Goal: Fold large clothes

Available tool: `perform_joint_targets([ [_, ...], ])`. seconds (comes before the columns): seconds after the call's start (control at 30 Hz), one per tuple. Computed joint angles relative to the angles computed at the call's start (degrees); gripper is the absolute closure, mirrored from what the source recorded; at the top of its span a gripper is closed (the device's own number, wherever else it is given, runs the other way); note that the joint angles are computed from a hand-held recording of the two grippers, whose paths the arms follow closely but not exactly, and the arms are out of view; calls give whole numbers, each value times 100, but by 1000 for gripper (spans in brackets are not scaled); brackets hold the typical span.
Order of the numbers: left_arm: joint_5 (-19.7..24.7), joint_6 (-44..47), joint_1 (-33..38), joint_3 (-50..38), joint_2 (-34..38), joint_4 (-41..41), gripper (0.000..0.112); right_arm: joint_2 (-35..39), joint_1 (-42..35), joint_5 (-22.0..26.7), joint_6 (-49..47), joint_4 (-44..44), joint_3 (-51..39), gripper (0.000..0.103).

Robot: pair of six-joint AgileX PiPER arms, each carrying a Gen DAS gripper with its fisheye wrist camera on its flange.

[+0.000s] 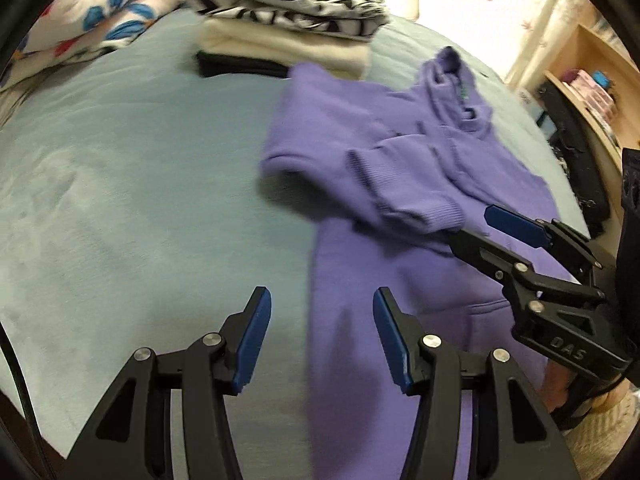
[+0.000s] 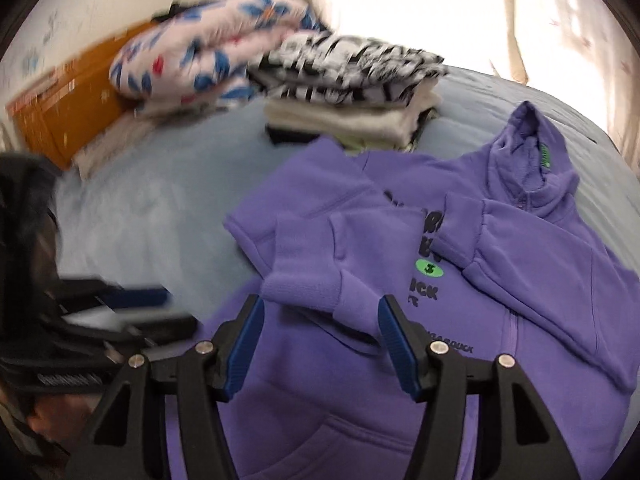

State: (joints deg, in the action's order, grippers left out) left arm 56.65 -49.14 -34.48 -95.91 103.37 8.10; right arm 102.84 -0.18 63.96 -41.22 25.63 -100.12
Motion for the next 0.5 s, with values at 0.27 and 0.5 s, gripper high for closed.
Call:
perform_joint_targets([
  [0.27, -420, 52, 226, 698, -319, -400, 61, 3, 958, -1113, 274, -1566, 461, 50],
  [0.5, -425, 73, 109, 661, -356, -370, 61, 889, -382, 584, 1196, -126, -1872, 85],
])
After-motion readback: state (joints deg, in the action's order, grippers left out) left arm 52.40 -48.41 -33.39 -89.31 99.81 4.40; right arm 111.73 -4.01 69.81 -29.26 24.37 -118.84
